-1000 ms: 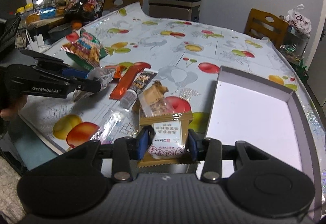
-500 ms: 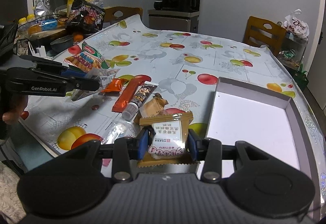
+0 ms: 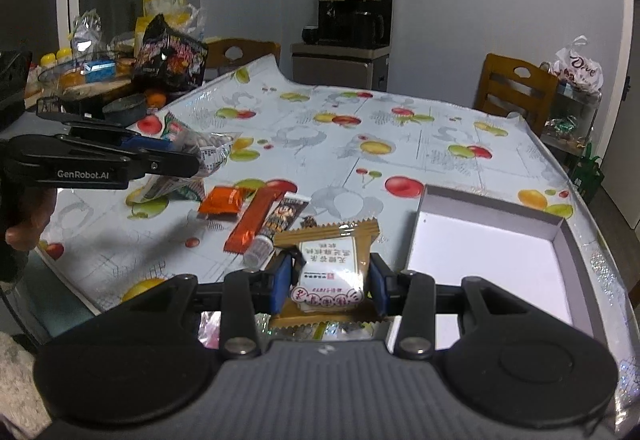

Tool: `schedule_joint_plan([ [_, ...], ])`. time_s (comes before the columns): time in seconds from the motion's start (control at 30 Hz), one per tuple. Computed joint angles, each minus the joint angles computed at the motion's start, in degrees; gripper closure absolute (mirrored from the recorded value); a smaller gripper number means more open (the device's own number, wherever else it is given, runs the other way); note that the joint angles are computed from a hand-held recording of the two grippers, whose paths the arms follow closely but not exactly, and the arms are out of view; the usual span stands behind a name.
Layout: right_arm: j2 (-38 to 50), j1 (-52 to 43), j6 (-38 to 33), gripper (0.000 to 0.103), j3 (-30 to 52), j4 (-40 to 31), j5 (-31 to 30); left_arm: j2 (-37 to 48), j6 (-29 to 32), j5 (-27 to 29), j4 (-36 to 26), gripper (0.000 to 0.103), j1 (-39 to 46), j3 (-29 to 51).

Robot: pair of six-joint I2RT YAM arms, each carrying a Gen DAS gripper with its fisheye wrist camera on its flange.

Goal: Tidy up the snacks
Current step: 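Carry the biscuit packet and pistachio bag over the grey box with both tools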

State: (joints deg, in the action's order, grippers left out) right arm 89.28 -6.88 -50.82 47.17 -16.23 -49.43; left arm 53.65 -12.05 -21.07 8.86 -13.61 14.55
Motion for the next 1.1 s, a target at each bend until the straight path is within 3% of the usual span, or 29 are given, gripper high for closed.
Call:
schedule_joint_plan([
  [0.67, 4.0, -5.95, 8.35, 0.063, 4.39, 4.92, -5.51, 20.91, 4.78, -1.48, 14.32, 0.076, -2.83, 11.17],
  [1.1, 11.73, -7.87, 17.5, 0.063, 8.92, 13.0, -2.33, 32.16, 5.95, -1.46, 17.99, 0.076, -5.54, 19.82],
])
